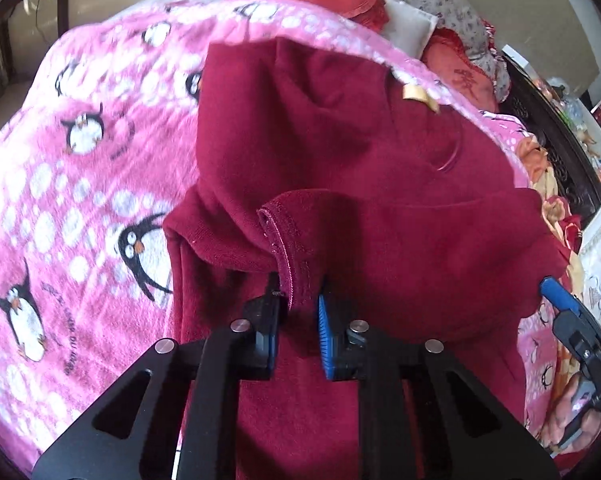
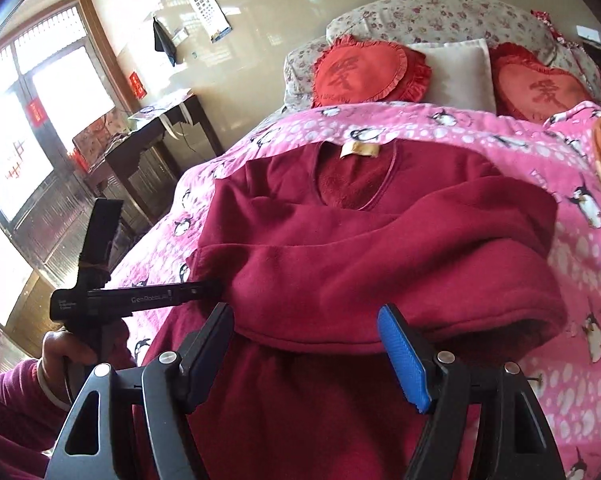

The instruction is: Fold small clothes

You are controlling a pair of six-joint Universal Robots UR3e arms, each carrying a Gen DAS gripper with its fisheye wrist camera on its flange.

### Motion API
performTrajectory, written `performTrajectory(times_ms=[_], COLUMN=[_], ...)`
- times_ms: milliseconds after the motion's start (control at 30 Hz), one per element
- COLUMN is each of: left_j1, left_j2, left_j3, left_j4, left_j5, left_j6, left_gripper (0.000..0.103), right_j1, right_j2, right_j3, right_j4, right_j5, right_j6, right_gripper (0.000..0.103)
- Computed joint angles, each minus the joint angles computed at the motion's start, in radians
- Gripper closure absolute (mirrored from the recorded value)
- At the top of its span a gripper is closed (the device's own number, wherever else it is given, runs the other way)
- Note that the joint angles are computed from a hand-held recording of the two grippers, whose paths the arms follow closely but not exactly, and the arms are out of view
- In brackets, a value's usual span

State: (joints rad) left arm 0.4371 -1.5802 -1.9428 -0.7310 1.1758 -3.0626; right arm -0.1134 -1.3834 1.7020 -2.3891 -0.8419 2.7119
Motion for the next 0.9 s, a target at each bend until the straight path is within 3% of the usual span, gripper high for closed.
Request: performTrajectory(times_ms=[100, 267, 400, 533, 600, 733, 800, 900], left_j1=[0.014, -0.004, -0.002, 0.013, 0.017, -0.002, 0.004, 0.011], left_j2=[0.038, -0.034, -0.109, -0.126, -0.121, -0.119, -0.112, -0.098], left_j3=[0.047, 0.286, 0.465, 0.51, 0.509, 0.5, 0.483, 0.417], left_j4=[-0.037, -0.049, -0.065, -0.123, -0.15, -0.146, -0.144, -0.108], left_j5=[-0.047, -0.064, -0.053, -0.04, -0.035, -0.008, -0.013, -0.003], left_j6=[0.02, -0.006, -0.026, -0.004, 0.013, 0.015, 0.021, 0.027], left_gripper=[0.093, 0.093, 0.093, 0.093, 0.093, 0.093, 0.093, 0.093], right_j1=[-0.043, -0.159, -0.211, -0.181, -0.132, -0.063, -0.064, -0.141], right_j2=[-0.033, -0.068, -0.094, -0.065, -0.029, 0.065, 0.066, -0.022], right_j3=[0.038, 0.061, 0.066, 0.039, 0.014, -0.028, -0.015, 0.043], right_j4=[-0.034, -0.035, -0.052, -0.074, -0.097, -0.171, -0.219, -0.218], right_j5=[-0.004, 0.007, -0.027, -0.118, -0.196, -0.291, -0.304, -0.185], right_j6=[-0.004, 0.02, 0.036, 0.014, 0.003, 0.008, 0.033, 0.049], right_gripper=[0.031, 0.031, 0.031, 0.031, 0.043, 0.086, 0.092, 0.096])
